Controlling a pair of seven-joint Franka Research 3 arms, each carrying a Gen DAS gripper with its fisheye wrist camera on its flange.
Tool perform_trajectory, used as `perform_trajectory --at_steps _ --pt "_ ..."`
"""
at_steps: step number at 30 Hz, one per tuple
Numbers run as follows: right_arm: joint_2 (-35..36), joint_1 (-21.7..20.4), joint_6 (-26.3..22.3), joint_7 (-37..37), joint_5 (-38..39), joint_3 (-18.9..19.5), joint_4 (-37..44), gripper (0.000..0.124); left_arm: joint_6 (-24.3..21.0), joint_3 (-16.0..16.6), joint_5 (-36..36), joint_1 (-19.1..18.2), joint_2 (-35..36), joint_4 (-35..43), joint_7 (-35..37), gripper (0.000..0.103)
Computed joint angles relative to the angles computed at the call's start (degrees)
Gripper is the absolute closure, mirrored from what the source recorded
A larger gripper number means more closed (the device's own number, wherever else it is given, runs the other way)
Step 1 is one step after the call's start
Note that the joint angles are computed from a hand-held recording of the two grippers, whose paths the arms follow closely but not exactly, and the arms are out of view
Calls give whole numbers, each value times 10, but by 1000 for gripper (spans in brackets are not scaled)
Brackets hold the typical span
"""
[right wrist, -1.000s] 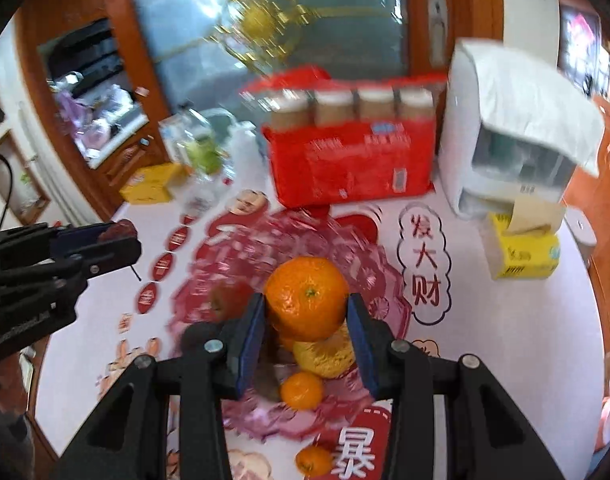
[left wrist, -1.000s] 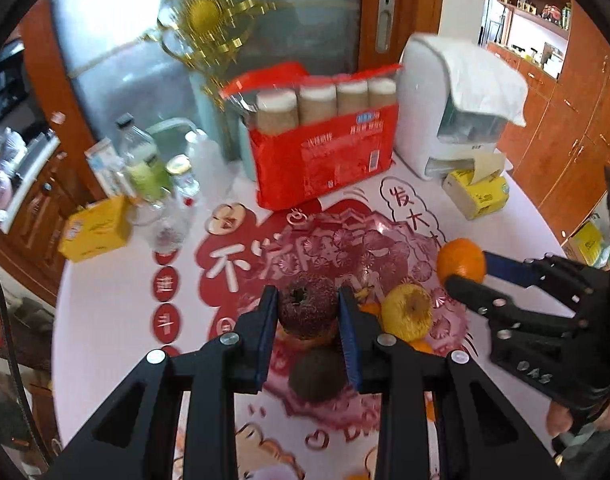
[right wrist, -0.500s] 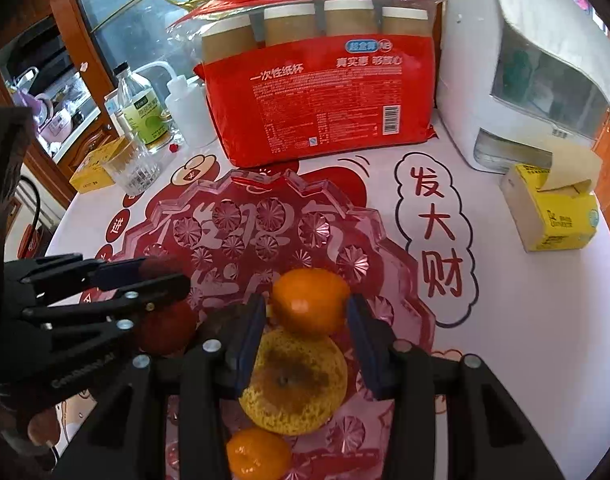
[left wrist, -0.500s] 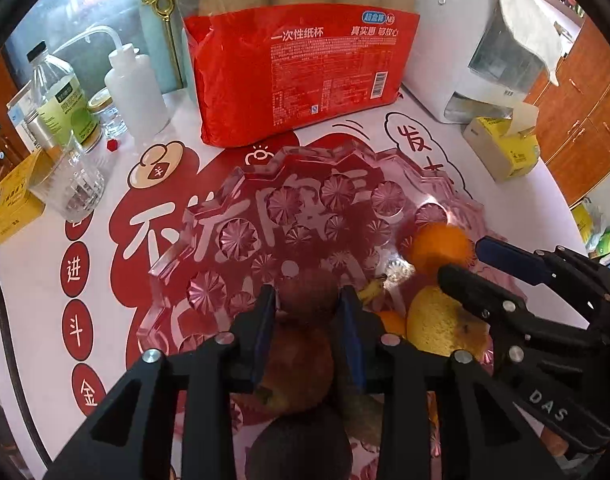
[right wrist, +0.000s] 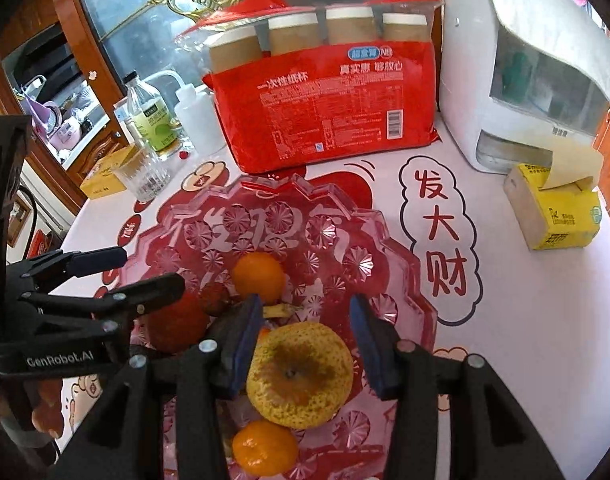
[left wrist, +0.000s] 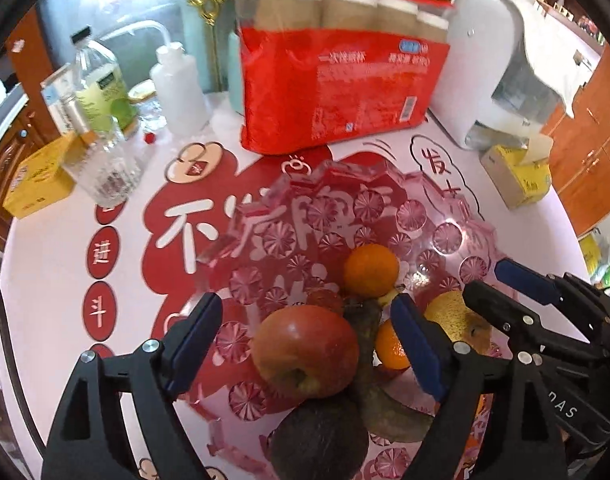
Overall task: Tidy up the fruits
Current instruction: 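Carry both fruits into the pink bowl and open the left gripper while the right opens too, then withdraw both grippers from the bowl toward the remaining fruit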
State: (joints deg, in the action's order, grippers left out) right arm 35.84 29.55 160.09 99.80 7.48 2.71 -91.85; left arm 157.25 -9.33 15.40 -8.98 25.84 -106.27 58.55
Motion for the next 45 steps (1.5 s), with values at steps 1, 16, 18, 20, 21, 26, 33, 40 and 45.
perform_trajectory --at_steps 1,16,18,20,21,26,33,40,45 --pt "-5 -2 3 -2 4 4 -5 78 4 0 0 0 -9 -8 -4 18" --pt "-102 -1 30 2 16 12 -104 77 -14 2 49 -16 -133 -104 -82 14" --pt "-119 -1 35 3 14 14 -120 76 -14 -7 35 -10 -152 -120 -67 14" --pt "-139 1 41 6 10 14 -140 72 -23 -6 51 -17 -177 -135 -83 14" --pt "-148 3 46 7 8 14 -149 71 -30 -3 69 -21 -185 -139 -100 14" --pt "-199 4 60 9 -2 22 -200 71 -40 -12 97 -25 -244 -182 -149 14" --pt "-265 12 77 30 -43 22 -267 70 -51 -29 92 -24 -310 -231 -174 14" --pt "-320 -4 94 18 -43 48 -333 70 -42 -46 82 -29 -375 -298 -197 14" --pt "-349 -11 110 -15 -2 65 -377 70 -32 -64 111 -27 -419 -348 -245 14"
